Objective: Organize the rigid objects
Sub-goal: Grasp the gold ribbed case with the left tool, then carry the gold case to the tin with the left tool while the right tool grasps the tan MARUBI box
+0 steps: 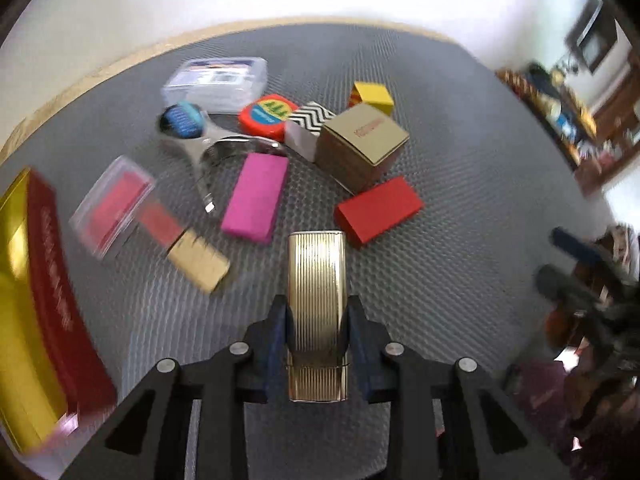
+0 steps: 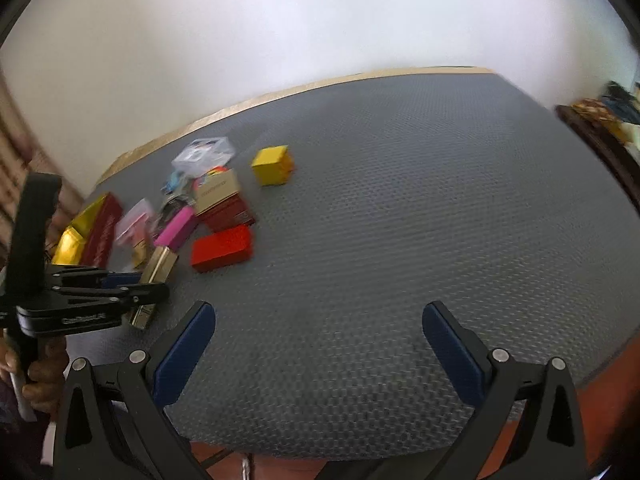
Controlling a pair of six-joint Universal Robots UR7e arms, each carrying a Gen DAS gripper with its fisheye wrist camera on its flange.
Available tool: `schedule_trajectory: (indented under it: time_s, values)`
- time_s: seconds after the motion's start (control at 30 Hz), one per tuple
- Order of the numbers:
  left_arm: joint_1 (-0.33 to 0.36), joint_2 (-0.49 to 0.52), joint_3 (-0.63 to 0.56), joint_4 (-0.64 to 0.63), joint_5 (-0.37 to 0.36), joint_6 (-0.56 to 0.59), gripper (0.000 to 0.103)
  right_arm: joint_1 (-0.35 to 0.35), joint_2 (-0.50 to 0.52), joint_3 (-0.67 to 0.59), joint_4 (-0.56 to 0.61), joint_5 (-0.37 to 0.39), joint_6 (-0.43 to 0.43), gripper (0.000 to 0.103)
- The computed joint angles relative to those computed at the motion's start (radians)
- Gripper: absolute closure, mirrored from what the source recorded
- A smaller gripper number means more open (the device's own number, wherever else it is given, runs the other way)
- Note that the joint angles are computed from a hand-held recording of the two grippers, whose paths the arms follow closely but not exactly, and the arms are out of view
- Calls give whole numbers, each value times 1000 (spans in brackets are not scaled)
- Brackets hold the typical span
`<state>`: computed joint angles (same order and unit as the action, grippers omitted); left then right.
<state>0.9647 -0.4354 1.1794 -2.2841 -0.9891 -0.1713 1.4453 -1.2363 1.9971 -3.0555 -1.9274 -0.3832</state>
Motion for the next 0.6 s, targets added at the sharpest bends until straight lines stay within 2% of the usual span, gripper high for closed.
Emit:
schedule_trajectory:
  time_s: [0.1, 0.2, 0.3, 0.4, 0.5, 0.6]
  values:
    - [-1, -88, 131, -95, -3, -49, 74, -7, -5, -27, 122, 72, -18, 0]
    - [-21, -152, 222, -145, 33, -105, 74, 6, 3, -56, 185, 88, -39, 0]
    - [-56, -198, 303, -155, 93, -186, 74, 47, 40, -108, 187, 44, -75, 0]
    - [-58, -238, 358, -183, 89, -237, 74, 96, 114, -196, 192, -12, -128, 0]
    - [-71, -242, 350, -175, 112, -265, 74, 133, 196, -272, 169, -92, -196, 0]
    - [-77, -278, 383, -195, 130, -271, 74, 137, 242, -336, 210, -118, -205, 0]
